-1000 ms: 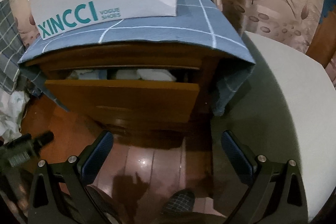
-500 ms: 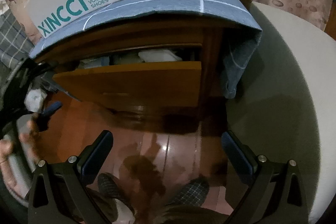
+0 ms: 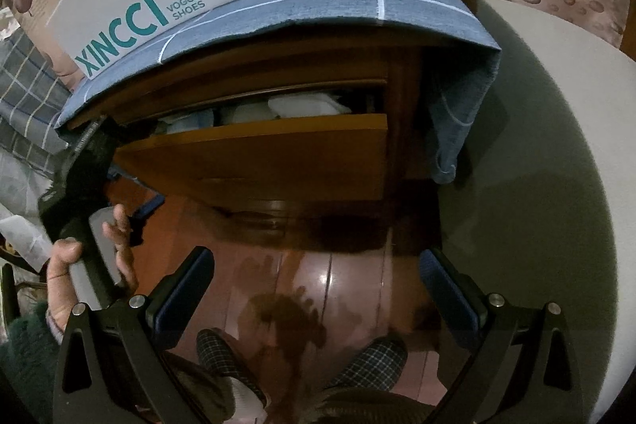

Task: Take underwear out of drawer
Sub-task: 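Hook the left tool on the drawer front and pull it open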

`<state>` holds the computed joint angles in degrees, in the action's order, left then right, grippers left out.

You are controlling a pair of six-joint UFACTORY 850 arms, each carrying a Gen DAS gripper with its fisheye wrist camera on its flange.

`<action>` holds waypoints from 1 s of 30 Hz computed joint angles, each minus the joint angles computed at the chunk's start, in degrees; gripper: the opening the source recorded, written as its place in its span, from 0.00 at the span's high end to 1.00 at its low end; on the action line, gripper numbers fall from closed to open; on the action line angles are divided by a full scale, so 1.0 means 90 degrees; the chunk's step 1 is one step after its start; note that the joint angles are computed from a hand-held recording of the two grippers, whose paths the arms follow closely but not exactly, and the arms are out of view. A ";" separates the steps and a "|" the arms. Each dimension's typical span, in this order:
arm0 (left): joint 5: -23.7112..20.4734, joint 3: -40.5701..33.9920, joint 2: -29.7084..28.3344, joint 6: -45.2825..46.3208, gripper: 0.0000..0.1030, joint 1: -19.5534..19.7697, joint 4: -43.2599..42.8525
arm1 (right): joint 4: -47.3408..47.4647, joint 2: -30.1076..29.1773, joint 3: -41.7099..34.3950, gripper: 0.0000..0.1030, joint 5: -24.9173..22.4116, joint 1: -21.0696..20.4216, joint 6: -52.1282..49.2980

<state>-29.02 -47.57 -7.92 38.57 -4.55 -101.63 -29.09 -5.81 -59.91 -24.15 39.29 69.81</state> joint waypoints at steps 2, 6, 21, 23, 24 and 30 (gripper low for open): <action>-0.0062 -0.0055 -0.0081 -0.0033 0.00 0.0029 0.0025 | 0.0001 0.0014 0.0017 0.01 0.0023 -0.0007 0.0017; 0.0000 -0.0351 -0.0355 -0.0733 0.00 0.0036 0.0623 | 0.0016 -0.0017 -0.0014 0.01 0.0034 -0.0005 0.0043; 0.0174 -0.0933 -0.0666 -0.4188 0.00 -0.0116 0.3659 | -0.0215 -0.0031 -0.0071 0.01 -0.0072 0.0041 0.0278; 0.0171 -0.0978 -0.0579 -0.4829 0.00 -0.0136 0.4585 | -0.0299 -0.0065 -0.0127 0.01 -0.0163 0.0071 0.0334; 0.0133 -0.0947 -0.0559 -0.4832 0.00 -0.0131 0.4727 | -0.0343 -0.0080 -0.0154 0.01 -0.0215 0.0094 0.0361; -0.0253 -0.0743 -0.0176 -0.5170 0.00 -0.0080 0.6209 | -0.0450 -0.0154 -0.0236 0.01 -0.0373 0.0133 0.0385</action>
<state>-31.29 -54.26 -9.50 -7.96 -5.27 -45.76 -33.14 -7.19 -62.03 -27.50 40.48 73.27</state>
